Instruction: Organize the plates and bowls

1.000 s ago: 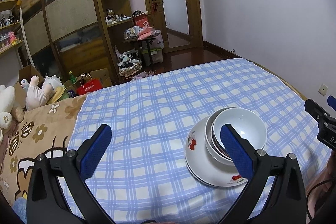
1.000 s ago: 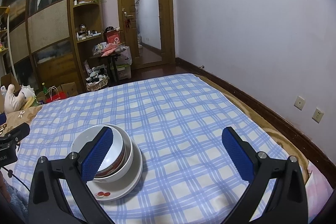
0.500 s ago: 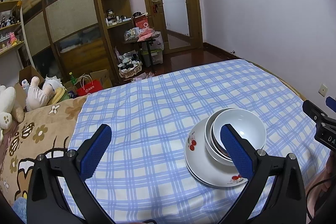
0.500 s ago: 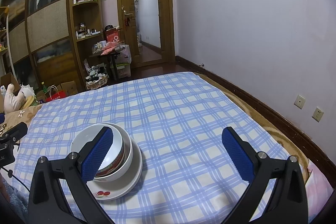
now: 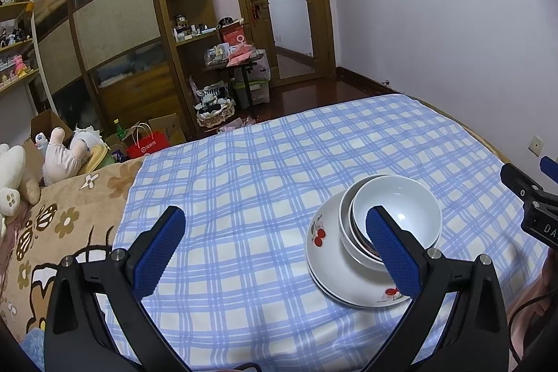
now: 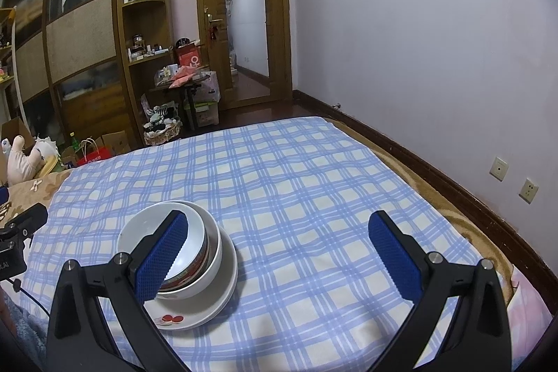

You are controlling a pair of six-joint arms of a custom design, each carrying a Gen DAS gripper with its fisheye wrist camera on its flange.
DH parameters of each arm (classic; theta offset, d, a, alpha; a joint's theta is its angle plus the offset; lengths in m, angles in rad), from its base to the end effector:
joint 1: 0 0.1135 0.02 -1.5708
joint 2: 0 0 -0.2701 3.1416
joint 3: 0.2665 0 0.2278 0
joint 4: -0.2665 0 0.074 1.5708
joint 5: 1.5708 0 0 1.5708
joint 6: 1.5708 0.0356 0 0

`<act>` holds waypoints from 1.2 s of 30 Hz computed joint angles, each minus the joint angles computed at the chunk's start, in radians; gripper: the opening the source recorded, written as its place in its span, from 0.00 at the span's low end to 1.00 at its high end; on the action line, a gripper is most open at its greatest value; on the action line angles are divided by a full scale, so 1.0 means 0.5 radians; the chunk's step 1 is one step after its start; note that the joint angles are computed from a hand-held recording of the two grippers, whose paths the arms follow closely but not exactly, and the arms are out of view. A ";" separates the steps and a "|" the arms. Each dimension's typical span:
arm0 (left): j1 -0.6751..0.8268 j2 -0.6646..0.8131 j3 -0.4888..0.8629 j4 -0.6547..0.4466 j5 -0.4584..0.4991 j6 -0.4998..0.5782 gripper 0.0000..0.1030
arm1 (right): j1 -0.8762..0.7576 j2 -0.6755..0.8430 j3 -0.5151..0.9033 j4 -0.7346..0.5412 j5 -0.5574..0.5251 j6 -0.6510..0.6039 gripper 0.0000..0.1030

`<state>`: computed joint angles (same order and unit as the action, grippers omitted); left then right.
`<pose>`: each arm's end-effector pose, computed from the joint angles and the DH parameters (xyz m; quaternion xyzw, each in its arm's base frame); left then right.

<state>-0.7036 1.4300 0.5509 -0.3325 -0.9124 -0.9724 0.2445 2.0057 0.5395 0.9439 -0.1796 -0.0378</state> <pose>0.1724 -0.1093 0.1603 -0.1963 0.8648 0.1708 0.4295 0.3001 0.0814 0.0918 -0.1657 0.8473 0.1287 0.4879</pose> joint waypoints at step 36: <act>-0.010 0.036 -0.043 0.056 0.015 -0.014 0.99 | 0.010 -0.015 0.002 -0.020 0.011 -0.004 1.00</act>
<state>-0.7087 1.4480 0.5296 -0.3046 -0.9047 -0.9793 0.2493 1.9983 0.5404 0.9339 -0.1740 -0.0398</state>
